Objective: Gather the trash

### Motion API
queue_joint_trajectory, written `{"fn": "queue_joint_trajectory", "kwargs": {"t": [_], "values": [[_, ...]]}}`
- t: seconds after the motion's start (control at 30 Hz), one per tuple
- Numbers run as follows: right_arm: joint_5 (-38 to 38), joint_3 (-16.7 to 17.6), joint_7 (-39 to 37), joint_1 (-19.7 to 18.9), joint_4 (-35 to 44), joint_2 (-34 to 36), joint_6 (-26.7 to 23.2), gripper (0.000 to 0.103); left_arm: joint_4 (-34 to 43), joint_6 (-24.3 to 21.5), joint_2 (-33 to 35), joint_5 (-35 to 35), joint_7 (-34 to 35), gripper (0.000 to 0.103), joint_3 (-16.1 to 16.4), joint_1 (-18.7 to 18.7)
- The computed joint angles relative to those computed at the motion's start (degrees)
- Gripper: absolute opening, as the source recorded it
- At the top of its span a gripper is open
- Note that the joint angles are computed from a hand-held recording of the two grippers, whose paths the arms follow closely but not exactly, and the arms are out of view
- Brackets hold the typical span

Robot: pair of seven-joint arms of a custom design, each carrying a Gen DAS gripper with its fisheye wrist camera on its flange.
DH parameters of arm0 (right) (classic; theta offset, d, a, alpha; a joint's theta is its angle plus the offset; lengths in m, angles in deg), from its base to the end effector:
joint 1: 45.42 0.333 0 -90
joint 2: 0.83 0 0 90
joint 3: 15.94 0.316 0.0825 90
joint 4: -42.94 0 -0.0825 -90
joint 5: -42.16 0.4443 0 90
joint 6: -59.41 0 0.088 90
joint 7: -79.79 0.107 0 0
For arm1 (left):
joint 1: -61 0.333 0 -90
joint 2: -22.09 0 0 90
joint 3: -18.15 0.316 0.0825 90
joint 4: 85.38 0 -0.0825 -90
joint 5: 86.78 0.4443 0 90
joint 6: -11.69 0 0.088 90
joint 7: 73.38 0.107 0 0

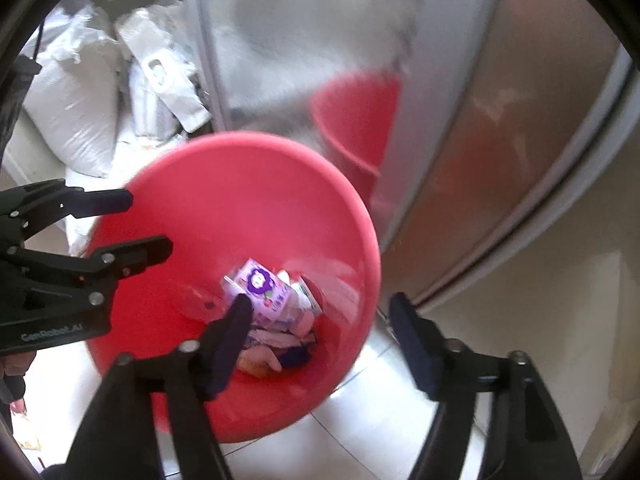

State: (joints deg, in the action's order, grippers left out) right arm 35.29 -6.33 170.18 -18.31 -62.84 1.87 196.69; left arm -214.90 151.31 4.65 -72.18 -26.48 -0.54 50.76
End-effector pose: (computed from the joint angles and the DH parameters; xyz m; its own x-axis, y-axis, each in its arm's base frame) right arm 0.5413 0.4005 0.5313 0.6199 -0.7780 0.1024 -0.6549 -0.5848 -0.4787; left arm 0.4836 -0.2767 0.5054 0.0708 -0.9967 0.0407 -0.8517 -0.0816 -0.5177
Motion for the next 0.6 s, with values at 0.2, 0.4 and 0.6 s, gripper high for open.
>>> {"fn": "queue_joint_trajectory", "kwargs": {"t": [0.2,0.4,0.6], "values": [[2.4,0.5,-3.3,0.4,4.9,0.7,-4.5,0.081,-2.0,-4.3,-7.1,-2.8,-1.6,0.079,0.9,0.4],[3.1,1.2,-3.5,1.6,12.6,-0.2,-15.1,0.086,0.6,-14.8,-15.1,-9.3,0.6,0.097,1.9,0.6],[1.6,2.3,-1.5,3.9,27.5,0.6,-31.1,0.088,13.3,-30.1,-18.2,-12.5,3.6,0.103,2.4,1.7]]}}
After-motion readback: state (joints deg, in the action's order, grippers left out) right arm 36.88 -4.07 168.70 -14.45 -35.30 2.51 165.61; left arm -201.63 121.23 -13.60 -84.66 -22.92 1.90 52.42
